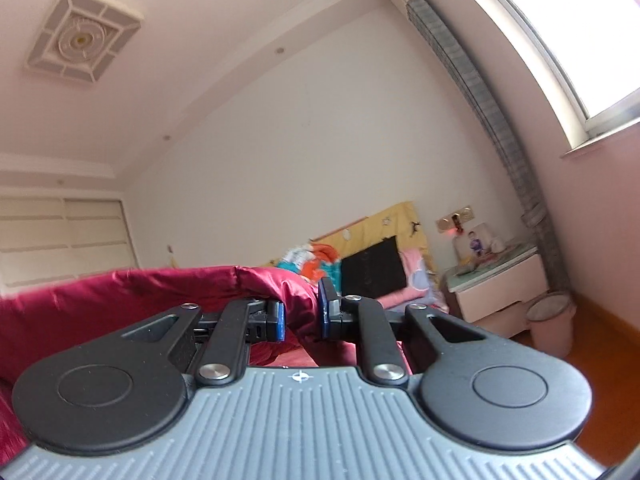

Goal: Fold large clothes

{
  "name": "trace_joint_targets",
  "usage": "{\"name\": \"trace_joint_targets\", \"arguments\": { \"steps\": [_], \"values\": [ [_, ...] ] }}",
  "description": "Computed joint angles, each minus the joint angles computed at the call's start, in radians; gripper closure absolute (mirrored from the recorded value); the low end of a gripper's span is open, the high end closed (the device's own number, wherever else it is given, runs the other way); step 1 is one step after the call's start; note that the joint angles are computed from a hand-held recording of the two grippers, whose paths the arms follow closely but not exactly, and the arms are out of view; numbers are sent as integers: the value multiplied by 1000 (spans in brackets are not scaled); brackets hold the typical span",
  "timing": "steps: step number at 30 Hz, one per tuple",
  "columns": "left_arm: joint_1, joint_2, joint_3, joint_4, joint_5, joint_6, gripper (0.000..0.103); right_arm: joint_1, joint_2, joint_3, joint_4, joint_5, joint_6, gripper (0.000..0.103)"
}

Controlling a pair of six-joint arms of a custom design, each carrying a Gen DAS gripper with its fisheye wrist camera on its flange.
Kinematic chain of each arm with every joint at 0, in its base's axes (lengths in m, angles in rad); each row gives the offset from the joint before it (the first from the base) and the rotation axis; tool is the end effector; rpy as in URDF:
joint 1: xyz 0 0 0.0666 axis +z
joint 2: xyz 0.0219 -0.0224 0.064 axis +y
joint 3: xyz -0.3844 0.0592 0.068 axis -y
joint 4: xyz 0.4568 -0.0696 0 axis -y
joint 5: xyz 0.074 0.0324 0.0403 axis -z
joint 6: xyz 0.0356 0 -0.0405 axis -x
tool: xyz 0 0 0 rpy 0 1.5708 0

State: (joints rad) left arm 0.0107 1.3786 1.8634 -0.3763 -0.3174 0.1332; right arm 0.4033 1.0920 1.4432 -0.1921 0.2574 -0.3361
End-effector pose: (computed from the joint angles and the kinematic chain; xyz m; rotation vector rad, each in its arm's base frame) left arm 0.5264 0.0163 0.7453 -0.3614 1.4240 0.1323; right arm 0.4095 0.1644 0.6772 0.1671 1.4209 0.4290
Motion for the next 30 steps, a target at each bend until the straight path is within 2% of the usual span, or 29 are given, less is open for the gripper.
{"name": "trace_joint_targets", "arguments": {
  "steps": [4, 6, 9, 14, 16, 19, 22, 23, 24, 26, 28, 30],
  "values": [
    [32, 183, 159, -66, -32, -56, 89, 20, 65, 30, -55, 76, 74, 84],
    [40, 255, 211, -73, -51, -83, 89, 24, 114, 53, -97, 88, 88, 84],
    [52, 343, 256, -66, -58, -83, 89, 27, 207, 103, -160, 92, 88, 83],
    [59, 398, 222, -16, -51, -55, 89, 30, 377, 211, -251, 102, 79, 83],
    [60, 418, 207, -3, -53, -65, 88, 29, 443, 252, -286, 101, 74, 82],
    [61, 421, 163, 0, -65, -99, 83, 36, 535, 308, -335, 95, 54, 78],
    [68, 436, 161, -41, -68, -115, 70, 47, 605, 357, -398, 88, 40, 74],
    [71, 447, 172, -58, -70, -113, 56, 49, 630, 377, -413, 85, 39, 65],
    [71, 452, 176, -68, -79, -106, 33, 52, 653, 395, -426, 84, 41, 49],
    [73, 448, 159, -38, -94, -92, 10, 56, 696, 421, -433, 79, 41, 32],
    [81, 420, 117, 12, -85, -88, 5, 68, 707, 415, -431, 79, 46, 29],
    [89, 400, 104, 27, -99, -58, 2, 81, 710, 410, -432, 84, 58, 15]
  ]
}}
